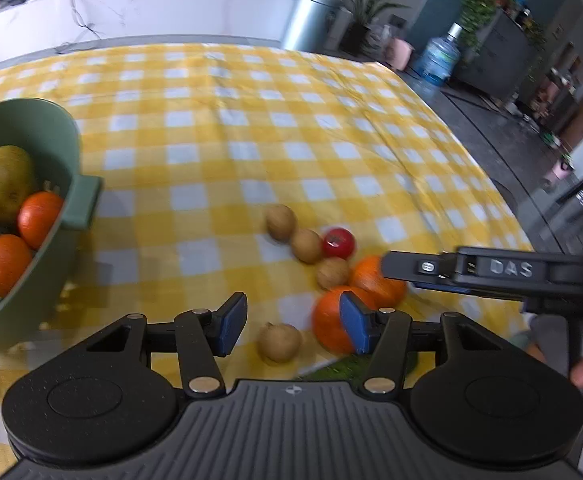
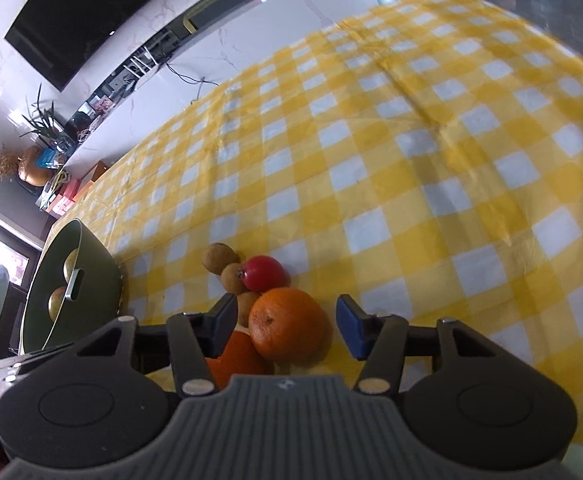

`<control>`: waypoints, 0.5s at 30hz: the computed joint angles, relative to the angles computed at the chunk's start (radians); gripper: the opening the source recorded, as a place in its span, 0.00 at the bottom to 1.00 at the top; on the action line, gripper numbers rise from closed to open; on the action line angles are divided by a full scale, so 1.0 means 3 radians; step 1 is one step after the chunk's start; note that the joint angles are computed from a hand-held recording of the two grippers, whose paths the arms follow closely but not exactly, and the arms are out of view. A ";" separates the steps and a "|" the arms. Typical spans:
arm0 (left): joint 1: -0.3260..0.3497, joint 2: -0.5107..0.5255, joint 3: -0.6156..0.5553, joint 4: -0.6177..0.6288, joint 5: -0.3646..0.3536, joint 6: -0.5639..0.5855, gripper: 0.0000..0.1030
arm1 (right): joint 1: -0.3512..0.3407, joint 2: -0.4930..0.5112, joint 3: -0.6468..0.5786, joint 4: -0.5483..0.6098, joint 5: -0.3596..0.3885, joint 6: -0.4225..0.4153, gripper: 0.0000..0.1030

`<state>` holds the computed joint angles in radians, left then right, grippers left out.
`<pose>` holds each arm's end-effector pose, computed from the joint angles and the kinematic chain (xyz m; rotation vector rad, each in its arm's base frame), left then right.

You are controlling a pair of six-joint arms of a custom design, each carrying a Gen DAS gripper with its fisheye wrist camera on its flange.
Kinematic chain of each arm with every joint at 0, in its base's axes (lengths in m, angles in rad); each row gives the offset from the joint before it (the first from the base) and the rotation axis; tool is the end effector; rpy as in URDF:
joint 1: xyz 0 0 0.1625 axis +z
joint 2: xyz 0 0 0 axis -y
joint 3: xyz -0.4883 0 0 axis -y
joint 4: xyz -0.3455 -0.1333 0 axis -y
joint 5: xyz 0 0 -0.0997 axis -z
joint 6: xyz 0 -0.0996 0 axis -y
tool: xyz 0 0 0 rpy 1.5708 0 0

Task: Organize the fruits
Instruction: 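Close the left tool on an orange while the right tool grasps another orange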

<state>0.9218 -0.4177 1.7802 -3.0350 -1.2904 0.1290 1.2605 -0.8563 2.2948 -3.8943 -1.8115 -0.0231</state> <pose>-0.2506 -0.5965 -0.0625 1.0756 2.6787 -0.2467 -0.0494 -0.5129 0.2048 -0.5073 -2.4916 1.1353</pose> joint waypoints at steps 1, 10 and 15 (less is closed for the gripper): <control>-0.0008 0.0002 0.0008 0.0002 -0.0017 0.0050 0.61 | -0.0013 -0.0016 -0.0001 0.0056 0.0025 0.0034 0.52; -0.0088 0.0084 -0.0016 0.0056 -0.0056 0.0297 0.61 | -0.0069 -0.0081 -0.0069 0.0419 0.0153 0.0186 0.52; -0.0117 0.0118 -0.0069 0.0167 -0.0081 0.0358 0.61 | -0.0109 -0.0108 -0.0093 0.0549 0.0241 0.0233 0.52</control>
<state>0.8867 -0.3823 1.7596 -2.9851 -1.3148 0.2363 1.2278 -0.8889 2.2668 -3.7294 -1.7393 0.0468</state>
